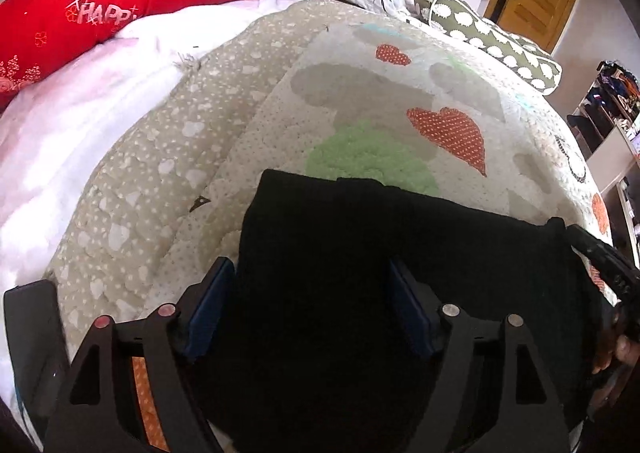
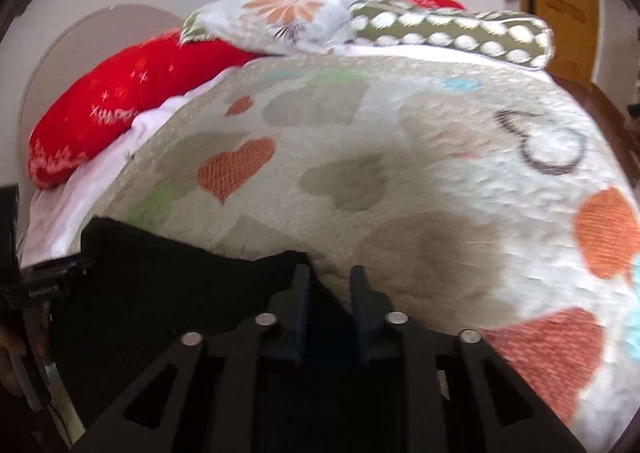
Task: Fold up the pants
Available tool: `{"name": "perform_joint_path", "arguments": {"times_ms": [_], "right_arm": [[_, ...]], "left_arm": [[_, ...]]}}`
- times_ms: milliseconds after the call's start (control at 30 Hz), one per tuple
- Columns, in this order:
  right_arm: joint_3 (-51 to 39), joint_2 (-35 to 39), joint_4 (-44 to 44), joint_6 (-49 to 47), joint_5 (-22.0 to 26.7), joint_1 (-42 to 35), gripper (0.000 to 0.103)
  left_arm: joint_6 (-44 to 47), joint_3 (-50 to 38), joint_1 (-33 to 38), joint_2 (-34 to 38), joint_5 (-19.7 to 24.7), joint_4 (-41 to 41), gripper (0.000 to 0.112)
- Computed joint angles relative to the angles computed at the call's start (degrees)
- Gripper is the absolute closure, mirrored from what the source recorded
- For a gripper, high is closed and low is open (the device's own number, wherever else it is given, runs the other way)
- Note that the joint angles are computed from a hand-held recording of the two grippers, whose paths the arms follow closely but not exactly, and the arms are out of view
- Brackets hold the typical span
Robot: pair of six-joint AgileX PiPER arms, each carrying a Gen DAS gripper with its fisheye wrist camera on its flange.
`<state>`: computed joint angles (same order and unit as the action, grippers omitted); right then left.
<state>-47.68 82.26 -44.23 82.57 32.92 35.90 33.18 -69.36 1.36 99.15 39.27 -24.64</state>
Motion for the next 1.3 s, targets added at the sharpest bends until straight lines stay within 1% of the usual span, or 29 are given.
{"name": "perform_joint_path", "arguments": {"times_ms": [67,133,200,267,333,367,400,433,500,567,600,633,667,733,833,967,1033,1100,1167,1200,1267,1300], "right_arm": [[0.16,-2.78,-0.24,-0.13,1.10,2.72,0.080],[-0.80,-3.13,-0.07,-0.57,2.78,6.75,0.077],[-1.69,-1.89,0.61,-1.45,2.70,9.56,0.077],[-2.61,0.84,0.67,-1.47,1.47,11.91,0.077],[-3.65,4.19,0.34,-0.39,1.37,12.98,0.075],[-3.91,5.72,1.19,-0.53,0.87,12.74,0.073],[-3.67,6.64,0.51,0.44,0.09,12.50,0.072],[-3.64,6.82,-1.07,2.32,0.70,13.14,0.072],[-5.17,6.46,1.25,0.16,2.98,13.77,0.069],[-5.67,4.76,2.19,-0.67,4.80,15.63,0.064],[-5.95,3.66,1.67,-0.28,6.79,17.82,0.061],[-6.05,3.17,0.88,0.60,8.17,19.41,0.057],[-6.10,2.75,-0.31,2.33,9.64,21.44,0.055],[-5.54,1.38,-1.89,5.65,11.97,25.33,0.055],[-4.47,1.27,-2.73,9.97,13.91,28.98,0.055],[-2.14,2.97,-2.24,13.82,13.11,30.62,0.055],[-1.07,4.07,-3.66,16.30,12.53,31.08,0.054],[-1.48,3.69,-3.76,16.99,13.73,31.87,0.054],[-1.70,2.63,-3.30,16.33,14.43,32.37,0.054],[-1.82,1.90,-3.45,16.52,16.03,33.35,0.053],[-1.33,0.54,-3.72,17.85,18.76,35.45,0.049],[-0.90,-0.18,-3.71,18.61,19.67,36.30,0.048]], "left_arm": [[2.61,1.83,1.35,-2.63,0.60,-1.95,0.035],[6.25,4.22,3.23,-5.60,1.48,-4.69,0.035],[8.52,5.97,4.83,-7.59,2.58,-6.48,0.035],[9.75,7.57,5.87,-9.11,3.10,-7.09,0.035],[10.70,9.70,6.55,-10.74,2.25,-7.08,0.035],[10.60,10.31,6.47,-11.00,1.52,-6.74,0.035],[9.94,11.00,6.11,-11.16,0.44,-5.74,0.035],[8.86,11.71,5.47,-11.27,-0.91,-4.10,0.035],[7.46,13.09,4.46,-11.77,-3.25,-1.49,0.035],[8.93,13.40,5.43,-12.44,-2.03,-2.81,0.035],[10.11,13.36,6.20,-12.86,-0.94,-4.18,0.035],[11.36,13.48,7.10,-13.67,0.24,-5.72,0.035],[12.40,13.90,7.70,-14.73,0.95,-6.85,0.035],[14.01,14.99,8.09,-16.45,1.74,-7.95,0.035],[15.25,16.48,7.69,-17.85,3.06,-8.32,0.035],[12.00,17.65,5.78,-16.81,1.69,-5.15,0.035],[9.71,17.67,5.11,-15.78,1.42,-3.29,0.035],[9.10,17.46,5.28,-16.16,2.18,-2.92,0.035],[8.99,17.77,5.15,-18.24,2.68,-2.45,0.035],[9.72,18.20,5.31,-19.31,2.91,-2.81,0.035],[10.76,18.92,5.36,-21.77,4.16,-3.48,0.035],[10.89,18.96,5.29,-22.64,5.00,-3.68,0.035]]}}
